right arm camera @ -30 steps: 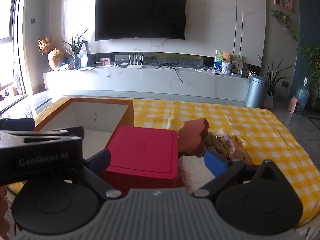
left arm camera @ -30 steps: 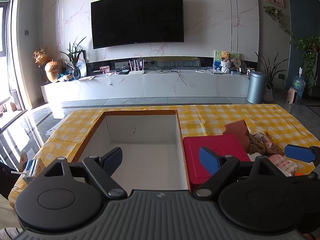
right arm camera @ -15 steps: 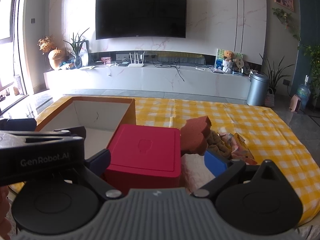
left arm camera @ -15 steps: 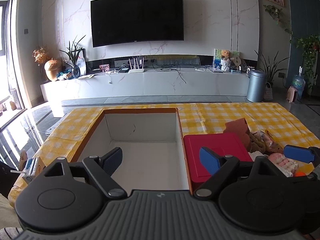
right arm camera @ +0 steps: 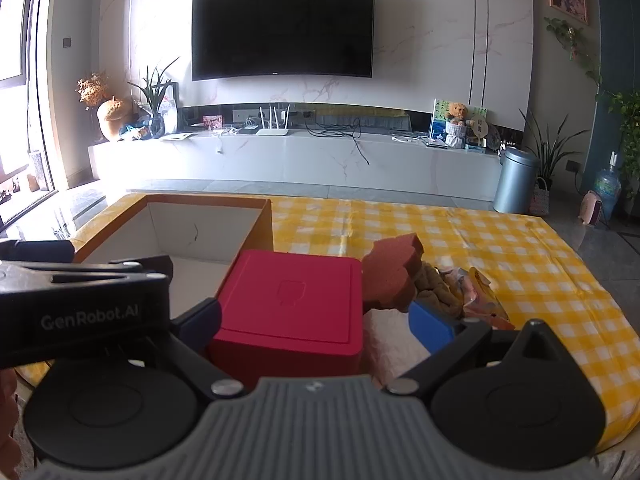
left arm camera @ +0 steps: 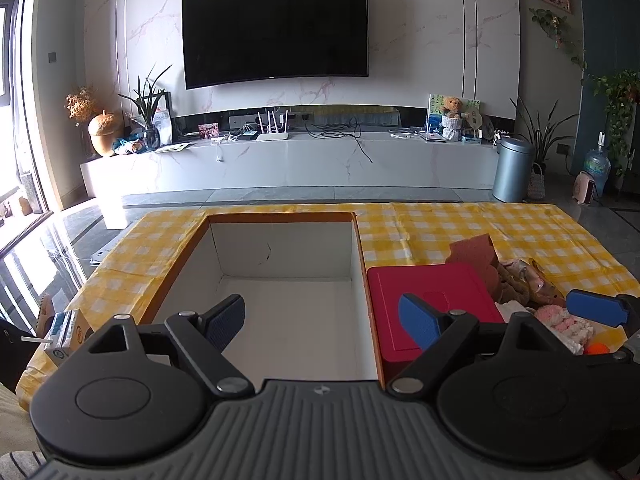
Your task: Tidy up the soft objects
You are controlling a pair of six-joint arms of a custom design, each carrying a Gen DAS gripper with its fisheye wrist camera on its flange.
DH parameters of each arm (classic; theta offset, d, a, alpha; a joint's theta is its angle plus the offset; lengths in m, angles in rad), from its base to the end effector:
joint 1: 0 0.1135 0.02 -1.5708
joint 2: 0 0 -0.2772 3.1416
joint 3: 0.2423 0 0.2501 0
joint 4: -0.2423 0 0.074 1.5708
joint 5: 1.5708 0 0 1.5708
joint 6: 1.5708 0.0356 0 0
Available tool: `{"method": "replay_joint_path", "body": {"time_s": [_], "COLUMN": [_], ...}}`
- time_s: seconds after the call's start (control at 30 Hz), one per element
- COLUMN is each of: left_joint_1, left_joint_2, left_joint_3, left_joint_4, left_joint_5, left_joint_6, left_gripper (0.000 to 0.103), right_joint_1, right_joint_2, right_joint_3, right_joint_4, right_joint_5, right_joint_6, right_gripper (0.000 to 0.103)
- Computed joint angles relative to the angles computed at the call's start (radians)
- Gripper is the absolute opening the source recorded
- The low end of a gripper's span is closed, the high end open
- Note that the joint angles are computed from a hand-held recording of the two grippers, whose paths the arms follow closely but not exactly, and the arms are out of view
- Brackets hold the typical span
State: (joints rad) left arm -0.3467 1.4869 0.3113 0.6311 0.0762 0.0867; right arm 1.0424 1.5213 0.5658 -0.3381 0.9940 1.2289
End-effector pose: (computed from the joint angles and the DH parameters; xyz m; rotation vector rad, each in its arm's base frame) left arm 0.2241 -0.0839 0.1320 0.5008 2.0625 -0.2352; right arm 0.1372 0.1758 0.1369 0.3579 2.1003 -0.2170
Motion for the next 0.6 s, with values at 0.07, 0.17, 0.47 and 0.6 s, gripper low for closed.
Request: {"method": "replay_joint_path", "body": {"time_s": [0.07,0.17,0.47,0.6], "left_joint_1": [-0.004,-0.009,-0.048,-0.066], "left_joint_2": [-0.003,-0.014,-0.078,-0.094], "left_joint_3": [0.006,0.009,-0.004,-0.001], "left_joint_4": [-0.014,-0.035,-0.052,-0.056], "left_joint_5": [0.003,0.009,-0.008,-0.006], "left_joint_6": [-0.002,-0.014,-0.013,-0.028], "left_gripper": [0.102,0.102,0.102,0.102], "right_joint_1": [0.003,0.007,0.035,0.045], "right_joint_2": [-0.001,-0.007,-0.046,-0.077], "right_joint_3": [0.000,-0.001,0.005,-0.004], "right_joint_4": [-0.001,-0.007,-0.112,-0.142], "right_joint_5": [0.002,0.004,0.030,0.045], "right_joint_6": [-0.001,-0.001,0.064,0.092], "right_gripper": [0.098,0.098,0.098,0.098]}}
